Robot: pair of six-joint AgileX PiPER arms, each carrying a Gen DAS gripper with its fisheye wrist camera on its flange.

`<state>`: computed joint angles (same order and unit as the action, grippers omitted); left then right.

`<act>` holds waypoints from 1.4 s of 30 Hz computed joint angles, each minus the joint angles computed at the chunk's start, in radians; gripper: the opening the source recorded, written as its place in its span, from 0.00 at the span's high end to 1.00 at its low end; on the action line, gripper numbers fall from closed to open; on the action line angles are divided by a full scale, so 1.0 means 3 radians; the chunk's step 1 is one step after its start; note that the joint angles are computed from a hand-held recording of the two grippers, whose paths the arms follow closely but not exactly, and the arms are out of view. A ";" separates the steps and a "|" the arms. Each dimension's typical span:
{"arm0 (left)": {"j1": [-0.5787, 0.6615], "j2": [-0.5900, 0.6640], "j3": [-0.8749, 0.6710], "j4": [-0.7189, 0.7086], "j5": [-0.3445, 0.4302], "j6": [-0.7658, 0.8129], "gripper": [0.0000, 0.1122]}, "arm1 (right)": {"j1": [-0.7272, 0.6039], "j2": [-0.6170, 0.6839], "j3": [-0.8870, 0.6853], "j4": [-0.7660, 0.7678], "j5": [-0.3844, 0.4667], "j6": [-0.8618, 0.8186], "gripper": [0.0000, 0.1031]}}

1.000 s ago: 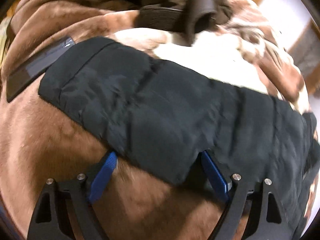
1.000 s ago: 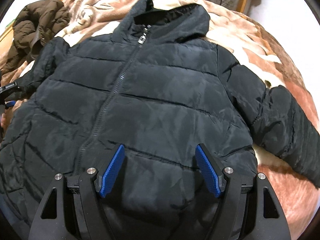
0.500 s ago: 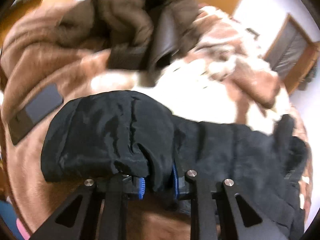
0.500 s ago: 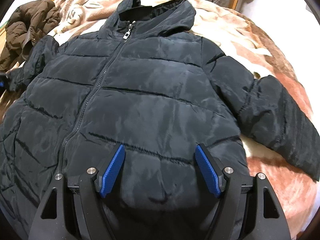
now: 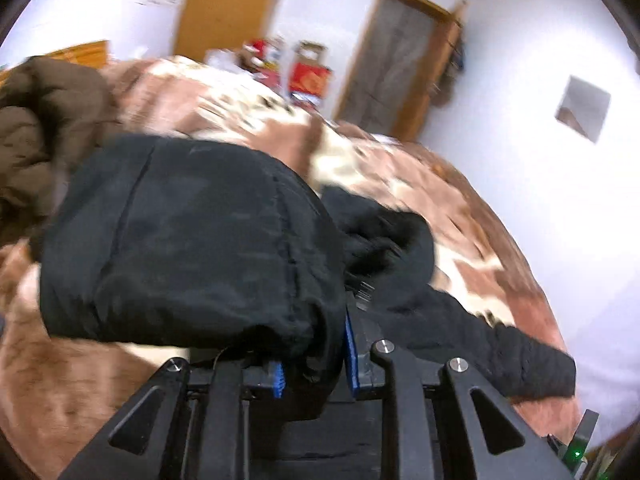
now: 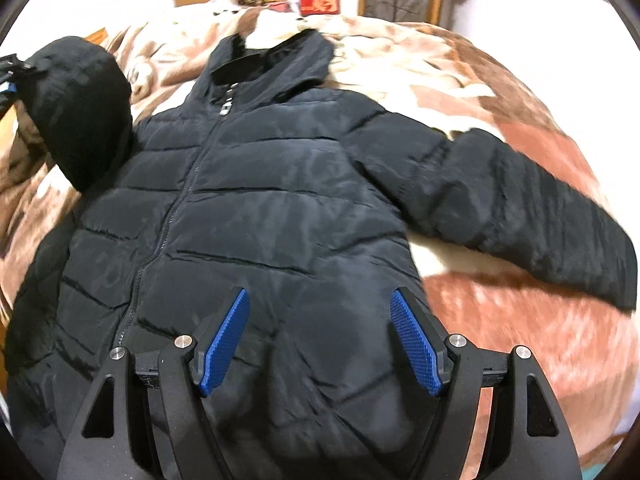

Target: Fold large clothes

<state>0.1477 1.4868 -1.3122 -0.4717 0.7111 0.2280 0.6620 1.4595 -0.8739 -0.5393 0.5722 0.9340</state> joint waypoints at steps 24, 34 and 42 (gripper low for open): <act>-0.0483 0.0386 0.0198 -0.0990 -0.0033 0.1062 0.23 | -0.0592 0.0134 -0.0262 0.0484 -0.0619 -0.0494 0.29; 0.0009 0.1455 -0.0313 0.0547 -0.0449 -0.0022 0.29 | -0.0553 0.1555 -0.1588 0.1010 -0.0372 -0.1336 0.63; 0.0026 0.1519 -0.0142 0.0464 -0.0528 0.0093 0.29 | -0.0707 0.2196 -0.2422 0.1000 0.0029 -0.1573 0.63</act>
<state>0.1553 1.9426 -1.3546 -0.3324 0.5528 0.2559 0.4500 2.1182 -1.6005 -0.2392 0.5809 0.4621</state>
